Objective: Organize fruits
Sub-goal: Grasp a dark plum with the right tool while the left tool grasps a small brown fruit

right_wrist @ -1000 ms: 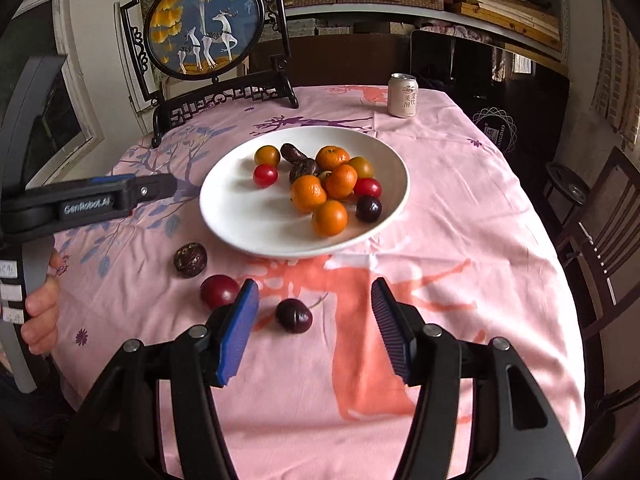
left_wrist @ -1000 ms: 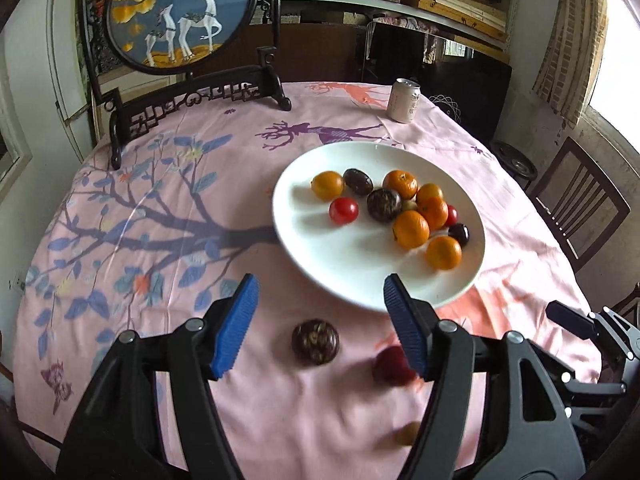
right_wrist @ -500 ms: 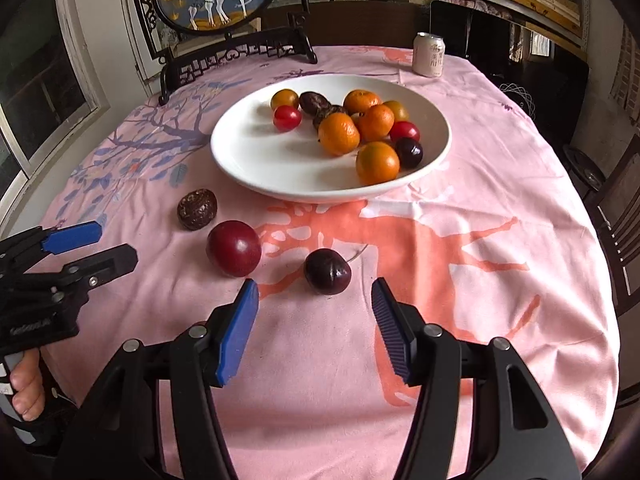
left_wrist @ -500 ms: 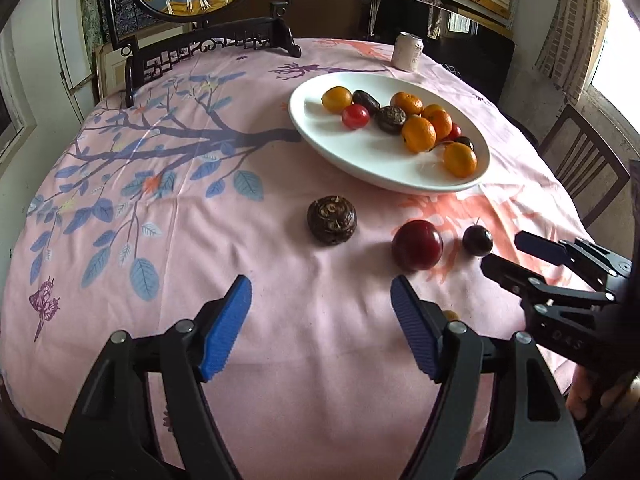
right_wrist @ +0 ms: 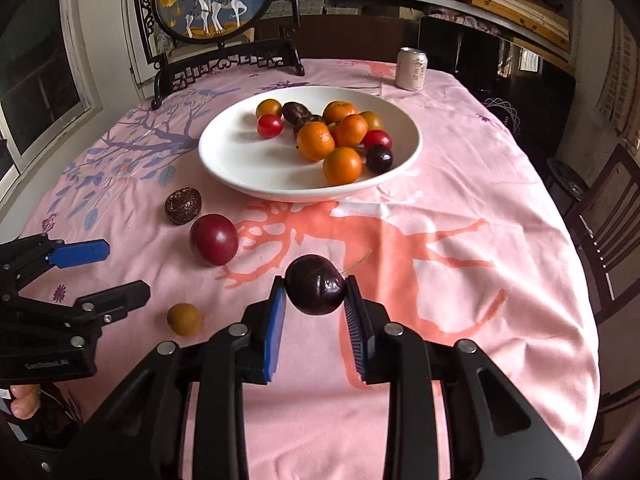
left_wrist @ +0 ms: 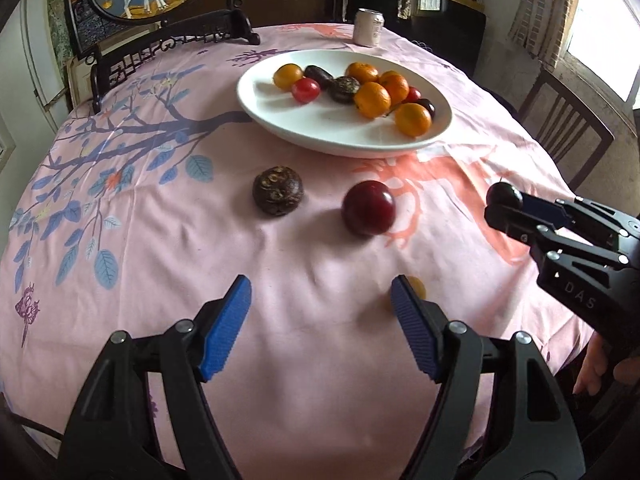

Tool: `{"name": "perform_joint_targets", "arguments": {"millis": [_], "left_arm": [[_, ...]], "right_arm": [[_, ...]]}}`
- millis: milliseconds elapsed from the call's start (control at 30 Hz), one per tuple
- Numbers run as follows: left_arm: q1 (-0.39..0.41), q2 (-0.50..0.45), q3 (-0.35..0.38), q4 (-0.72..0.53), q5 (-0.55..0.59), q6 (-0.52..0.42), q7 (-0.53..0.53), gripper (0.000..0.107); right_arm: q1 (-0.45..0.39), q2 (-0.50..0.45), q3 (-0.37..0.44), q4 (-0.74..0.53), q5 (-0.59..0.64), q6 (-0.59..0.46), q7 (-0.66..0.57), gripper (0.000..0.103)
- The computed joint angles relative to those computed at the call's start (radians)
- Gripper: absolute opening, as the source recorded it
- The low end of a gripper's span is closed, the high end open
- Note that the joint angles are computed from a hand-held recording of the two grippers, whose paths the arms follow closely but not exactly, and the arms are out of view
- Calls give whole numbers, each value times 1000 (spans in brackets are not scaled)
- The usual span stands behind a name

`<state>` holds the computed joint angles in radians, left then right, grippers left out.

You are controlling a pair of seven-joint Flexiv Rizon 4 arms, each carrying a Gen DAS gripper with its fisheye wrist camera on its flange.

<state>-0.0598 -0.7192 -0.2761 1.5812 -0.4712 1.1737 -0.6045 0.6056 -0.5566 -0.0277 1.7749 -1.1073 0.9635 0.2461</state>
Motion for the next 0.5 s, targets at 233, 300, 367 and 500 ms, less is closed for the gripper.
{"name": "perform_joint_targets", "arguments": {"millis": [233, 300, 367, 500], "left_arm": [[-44, -4, 18, 14, 40, -11, -6, 70], [-52, -10, 20, 6, 47, -19, -15, 62], [-58, -18, 24, -5, 52, -33, -26, 37], [-35, -16, -8, 5, 32, -32, -8, 24]], "right_arm": [[-2, 58, 15, 86, -81, 1, 135, 30], [-11, 60, 21, 93, -96, 9, 154, 30], [-18, 62, 25, 99, -107, 14, 170, 30], [-23, 65, 31, 103, -127, 18, 194, 30]]}}
